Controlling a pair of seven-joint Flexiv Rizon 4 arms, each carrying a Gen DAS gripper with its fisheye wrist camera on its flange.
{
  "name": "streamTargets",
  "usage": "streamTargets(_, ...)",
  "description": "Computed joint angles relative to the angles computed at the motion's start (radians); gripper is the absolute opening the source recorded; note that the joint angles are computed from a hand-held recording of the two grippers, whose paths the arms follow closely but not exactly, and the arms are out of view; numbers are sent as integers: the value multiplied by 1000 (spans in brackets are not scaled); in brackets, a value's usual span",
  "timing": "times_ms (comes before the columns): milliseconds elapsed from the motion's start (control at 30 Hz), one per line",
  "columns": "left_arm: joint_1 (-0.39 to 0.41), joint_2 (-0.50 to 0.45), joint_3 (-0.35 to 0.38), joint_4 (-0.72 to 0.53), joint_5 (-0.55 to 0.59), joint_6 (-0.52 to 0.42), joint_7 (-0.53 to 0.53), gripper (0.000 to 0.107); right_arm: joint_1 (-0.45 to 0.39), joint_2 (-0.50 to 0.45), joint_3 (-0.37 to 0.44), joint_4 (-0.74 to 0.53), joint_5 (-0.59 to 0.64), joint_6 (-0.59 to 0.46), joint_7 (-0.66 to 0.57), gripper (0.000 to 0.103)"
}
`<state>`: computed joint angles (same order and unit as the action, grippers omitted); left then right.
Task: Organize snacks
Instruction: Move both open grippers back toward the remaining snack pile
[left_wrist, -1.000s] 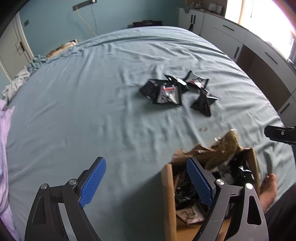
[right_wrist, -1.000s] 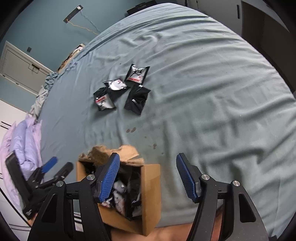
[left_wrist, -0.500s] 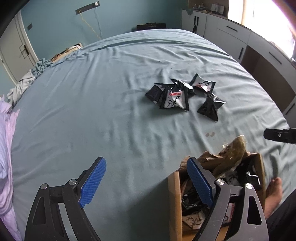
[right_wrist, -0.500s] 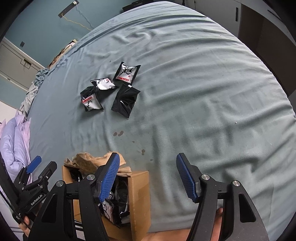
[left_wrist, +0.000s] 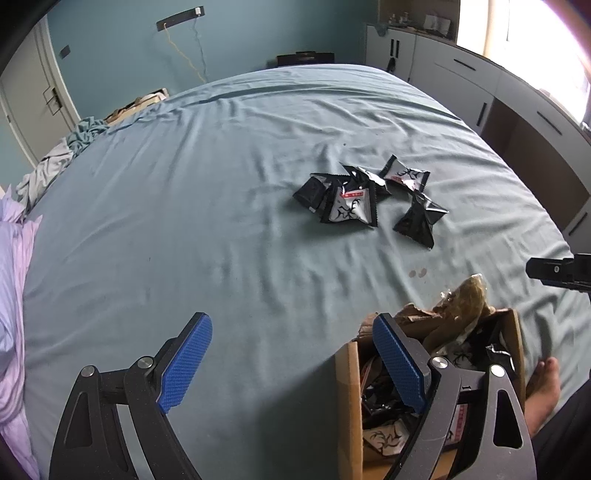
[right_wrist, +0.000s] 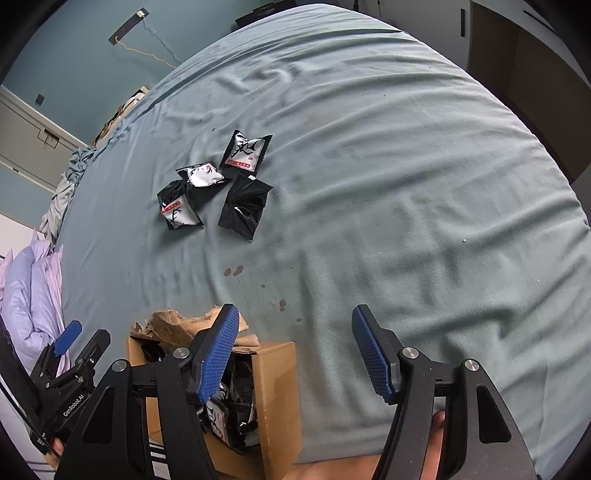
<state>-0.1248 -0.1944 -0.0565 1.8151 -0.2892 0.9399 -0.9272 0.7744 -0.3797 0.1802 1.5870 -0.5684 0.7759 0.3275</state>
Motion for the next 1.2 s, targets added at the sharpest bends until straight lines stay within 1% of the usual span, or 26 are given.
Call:
streamTargets(233,1,0,-2,-1,-9,-5,8,90,-3,-8,2,-17,19,-25,-22,63)
streamTargets(567,1,2,-2,0,-18,-8,8,90,-15,-7,-8,-2,20,14,0,63)
streamTargets(800,3,-3,-1,-10,-14,-27,-5,90,-28,-34,-18,-23,32,35,-5,63)
streamTargets(1000,3,-11,-1,-21,-7,-47,-14,90,-52,-68,-27,-15,74,169,5,63)
streamTargets(1200,5,-18,-5,-28,-20,-63,-9,90,-49,-104,-39,-69,96,129,-47,63)
